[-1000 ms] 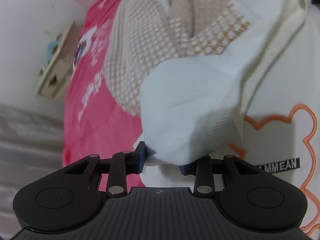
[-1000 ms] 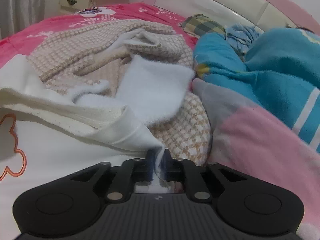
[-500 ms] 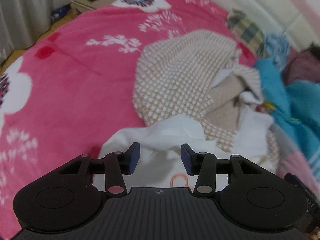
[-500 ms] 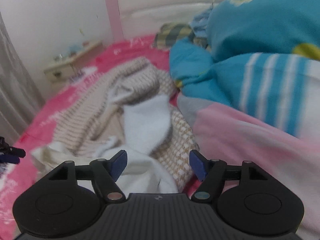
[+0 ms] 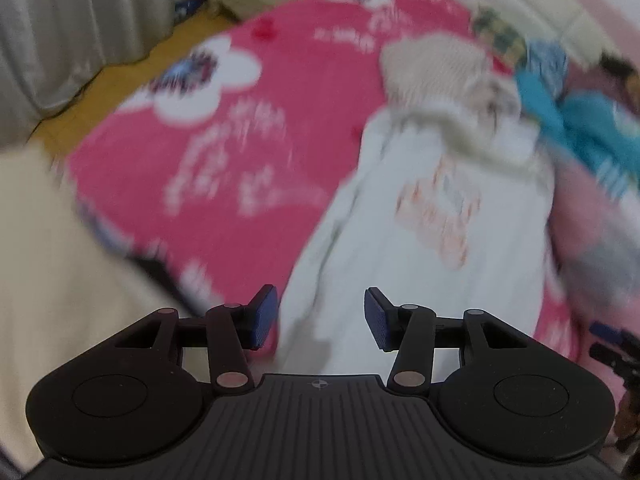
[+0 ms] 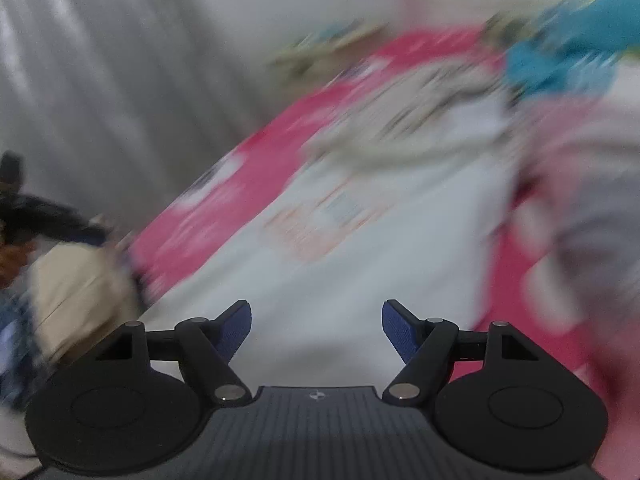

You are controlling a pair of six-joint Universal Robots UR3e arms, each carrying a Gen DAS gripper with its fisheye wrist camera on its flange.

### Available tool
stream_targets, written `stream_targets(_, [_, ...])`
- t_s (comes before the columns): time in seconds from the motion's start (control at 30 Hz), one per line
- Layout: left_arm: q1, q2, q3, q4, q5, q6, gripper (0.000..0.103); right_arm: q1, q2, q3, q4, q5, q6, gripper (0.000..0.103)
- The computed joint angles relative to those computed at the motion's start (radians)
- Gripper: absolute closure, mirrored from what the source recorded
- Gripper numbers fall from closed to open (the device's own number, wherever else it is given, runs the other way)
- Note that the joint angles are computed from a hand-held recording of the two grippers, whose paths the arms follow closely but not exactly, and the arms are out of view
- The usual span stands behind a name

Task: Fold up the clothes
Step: 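Lay the sweatshirt flat on the bed and open both grippers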

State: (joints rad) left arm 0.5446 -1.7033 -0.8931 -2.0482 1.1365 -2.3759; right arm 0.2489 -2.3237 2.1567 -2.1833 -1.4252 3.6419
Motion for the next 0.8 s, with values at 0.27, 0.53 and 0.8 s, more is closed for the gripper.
stream_targets(0.27, [0.248, 0.48, -0.643, 0.018, 0.052, 0.189, 0.055, 0.412, 0.315, 0.002, -0.04, -0.194, 0.707, 0.038])
stream_targets(0.53, [0.301, 0.759, -0.841, -0.106, 0.015, 0.401, 0.055, 0.487, 0.297, 0.082, 0.039, -0.41, 0.809, 0.048])
stream_targets(0.8, [-0.007, 0.749, -0.973, 0.167, -0.012, 0.165, 0.055, 0.443, 0.406, 0.195, -0.268, -0.352, 0.708, 0.096])
